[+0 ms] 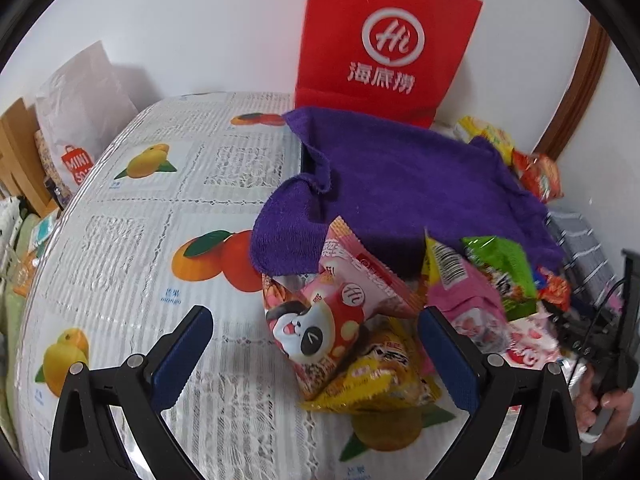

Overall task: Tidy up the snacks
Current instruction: 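Grasp the small red candy packet with the right tool while the left tool grasps the pink panda packet, then carry both packets onto the purple towel and open both tools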

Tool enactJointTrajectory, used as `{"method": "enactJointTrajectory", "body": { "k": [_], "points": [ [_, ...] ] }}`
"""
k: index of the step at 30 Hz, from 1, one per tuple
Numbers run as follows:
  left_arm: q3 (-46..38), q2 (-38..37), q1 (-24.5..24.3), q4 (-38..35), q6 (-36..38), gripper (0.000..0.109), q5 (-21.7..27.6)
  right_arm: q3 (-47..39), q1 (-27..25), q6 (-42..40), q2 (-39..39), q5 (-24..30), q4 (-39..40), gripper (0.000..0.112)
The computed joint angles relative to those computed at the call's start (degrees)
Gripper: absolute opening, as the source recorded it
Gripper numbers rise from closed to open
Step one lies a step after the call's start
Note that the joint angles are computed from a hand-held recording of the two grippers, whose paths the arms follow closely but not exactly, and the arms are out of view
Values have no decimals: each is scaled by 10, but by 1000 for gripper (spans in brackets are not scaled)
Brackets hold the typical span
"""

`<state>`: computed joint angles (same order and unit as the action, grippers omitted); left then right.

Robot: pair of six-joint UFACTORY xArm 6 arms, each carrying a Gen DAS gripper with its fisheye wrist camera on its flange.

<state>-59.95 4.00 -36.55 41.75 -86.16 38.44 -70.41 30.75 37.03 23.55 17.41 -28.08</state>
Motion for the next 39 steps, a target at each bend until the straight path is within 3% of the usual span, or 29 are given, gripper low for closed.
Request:
{"method": "enactJointTrajectory", "body": {
  "k": [2,6,11,15,17,24,29,39],
  "points": [
    [-12,13,1,-11,15,101,15,-3,0,-11,3,-3,10,78],
    [-10,26,16,-23,28,94,-16,-6,1,-17,8,-11,14,71],
    [5,29,30,-49,47,59,-69,2,3,-26,-1,-15,26,59],
    [12,14,21,-23,35,53,-56,12,3,-72,-13,-13,102,48],
    [21,0,19,-16,31,49,-56,14,5,-59,-22,2,90,45],
    [61,-78,4,12,-4,48,-29,49,17,9,-80,15,13,45],
    [75,-119,-6,24,-20,48,-8,71,23,19,-125,10,17,45],
    [10,-111,-16,30,14,48,35,4,40,38,-139,33,-18,45]
  ]
}}
